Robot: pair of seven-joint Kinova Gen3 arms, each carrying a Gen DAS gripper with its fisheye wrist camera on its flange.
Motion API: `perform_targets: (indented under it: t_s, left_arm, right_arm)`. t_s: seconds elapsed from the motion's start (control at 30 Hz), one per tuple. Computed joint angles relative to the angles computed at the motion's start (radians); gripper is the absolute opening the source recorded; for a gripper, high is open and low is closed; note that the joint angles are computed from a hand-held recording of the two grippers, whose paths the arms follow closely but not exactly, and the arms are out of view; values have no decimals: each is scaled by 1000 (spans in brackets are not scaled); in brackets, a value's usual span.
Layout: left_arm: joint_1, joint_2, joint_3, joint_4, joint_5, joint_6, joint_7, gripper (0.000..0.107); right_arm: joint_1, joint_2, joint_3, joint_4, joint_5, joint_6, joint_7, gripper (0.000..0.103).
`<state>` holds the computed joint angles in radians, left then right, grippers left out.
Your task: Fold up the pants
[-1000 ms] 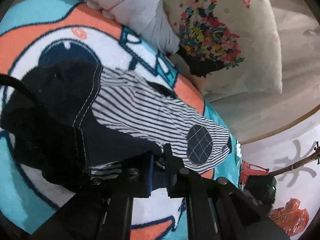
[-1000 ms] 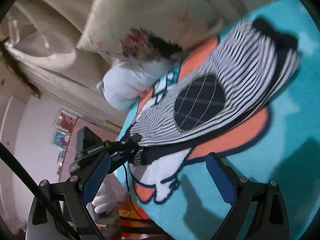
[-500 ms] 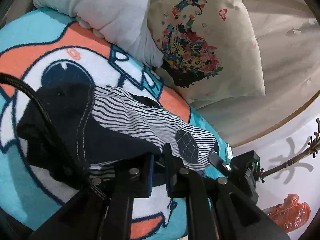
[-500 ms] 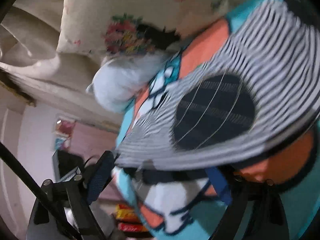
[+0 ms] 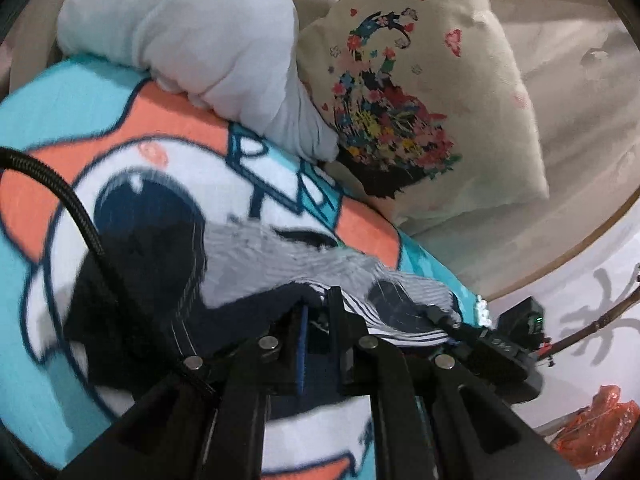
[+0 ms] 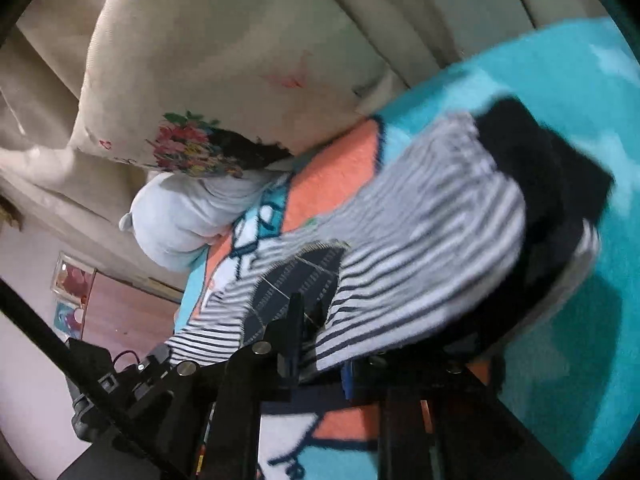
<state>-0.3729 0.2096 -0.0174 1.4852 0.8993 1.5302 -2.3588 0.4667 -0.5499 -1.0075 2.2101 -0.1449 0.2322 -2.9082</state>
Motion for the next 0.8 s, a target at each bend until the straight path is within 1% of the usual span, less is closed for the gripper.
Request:
perform_targets:
  t_s: [0.07, 0.1, 0.13, 0.17, 0.2, 0.23, 0.27, 0.33, 0.4, 0.43, 0.5, 0.57, 0.6, 0.63, 0.67, 0.7, 0.73, 0.8]
  left_arm:
    - [49, 41, 25, -74, -43, -53, 64, 9]
    - [70, 58, 29, -102, -63, -70, 93, 9]
    - [109, 90, 23, -146, -87, -89, 133, 9]
    - [130, 117, 33, -183, -112, -109, 173, 9]
    - [134, 140, 61, -212, -140, -133, 210, 9]
    - [140, 158, 71, -233, -153, -145, 233, 9]
    - [150, 194, 83, -273, -163, -152, 268, 9]
    - [148, 247, 110, -333, -172, -134, 312, 9]
    - [146, 289, 134, -378, -180, -123, 343, 9]
    - [143, 302, 145, -390, -182, -121, 345, 10]
    - [127, 314, 168, -401, -171, -111, 333, 12]
    - [102, 325, 190, -401, -140, -94, 310, 22]
    - [89, 329, 199, -400, -120, -85, 299, 33]
    - [71, 337, 210, -401, -91, -68, 291, 41]
    - [58, 344, 215, -406, -70, -51, 288, 43]
    - [43, 354, 223, -414, -47, -28, 285, 47]
    - [36, 358, 225, -420, -33, -14, 286, 53]
    - [25, 344, 220, -407, -14, -15, 285, 60]
  right_arm:
    - [-27, 46, 53, -6, 15, -15, 26, 16]
    - [-29, 84, 75, -15, 29, -29, 41, 16]
    - [-28, 114, 90, -24, 42, -37, 50, 16]
    - [-23, 158, 104, -32, 57, -57, 58, 17]
    - [-25, 192, 120, -33, 66, -82, 59, 17]
    - [-27, 226, 138, -28, 71, -116, 57, 17]
    - [-31, 258, 155, -21, 72, -153, 55, 17]
    - [-46, 325, 195, -11, 56, -218, 64, 18]
    - [-106, 376, 273, -1, 36, -266, 86, 19]
    - [-147, 393, 320, 11, 51, -304, 79, 21]
    - [-230, 411, 412, 38, 110, -386, 15, 37]
    - [-319, 412, 505, 72, 129, -460, -20, 43]
    - [-365, 412, 550, 82, 123, -477, -14, 43]
    - [-405, 411, 590, 91, 134, -489, -22, 43]
    - [-428, 411, 611, 105, 134, -514, -23, 43]
    - [-434, 404, 614, 114, 118, -522, -15, 43]
    - [-422, 394, 599, 117, 86, -514, 9, 43]
    - [-348, 371, 518, 97, 37, -448, 90, 44]
